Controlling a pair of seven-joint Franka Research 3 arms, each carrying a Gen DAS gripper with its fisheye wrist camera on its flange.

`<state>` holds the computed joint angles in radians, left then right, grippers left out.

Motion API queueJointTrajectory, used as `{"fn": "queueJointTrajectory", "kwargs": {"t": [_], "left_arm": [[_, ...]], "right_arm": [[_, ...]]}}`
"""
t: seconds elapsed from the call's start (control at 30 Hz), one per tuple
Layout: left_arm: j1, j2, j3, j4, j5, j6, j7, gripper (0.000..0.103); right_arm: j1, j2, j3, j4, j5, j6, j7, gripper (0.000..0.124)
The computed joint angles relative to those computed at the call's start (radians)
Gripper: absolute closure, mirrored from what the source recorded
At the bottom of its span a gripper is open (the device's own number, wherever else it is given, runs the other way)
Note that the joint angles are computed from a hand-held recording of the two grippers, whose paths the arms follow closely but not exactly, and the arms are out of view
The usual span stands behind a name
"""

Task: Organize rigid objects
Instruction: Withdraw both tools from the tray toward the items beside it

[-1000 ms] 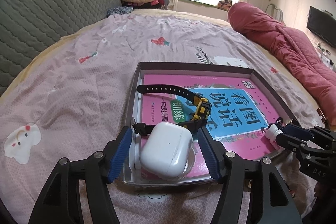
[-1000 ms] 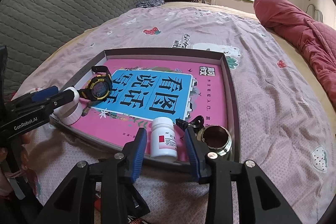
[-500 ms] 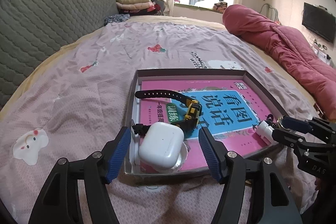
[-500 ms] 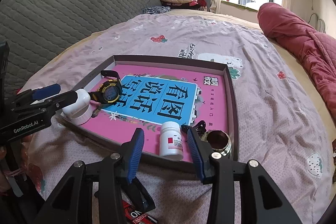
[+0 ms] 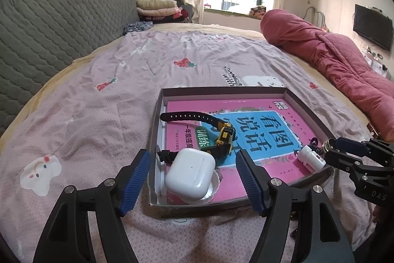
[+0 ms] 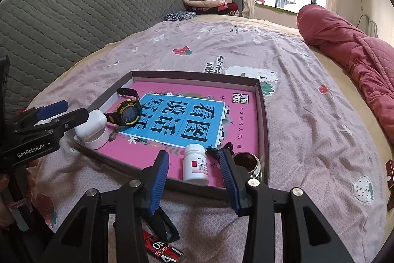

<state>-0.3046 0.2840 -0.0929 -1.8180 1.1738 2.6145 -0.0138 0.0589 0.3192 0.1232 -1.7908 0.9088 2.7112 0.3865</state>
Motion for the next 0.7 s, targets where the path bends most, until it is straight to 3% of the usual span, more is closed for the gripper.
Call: {"fn": "queueJointTrajectory", "kwargs": {"t": [0.7], "left_arm": [[-0.002, -0.064, -0.039, -0.039, -0.033, -0.011, 0.027, 0.029]], "right_arm": [[0.006, -0.09, -0.023, -0.08, 0.079, -0.029, -0.096, 0.081]]}}
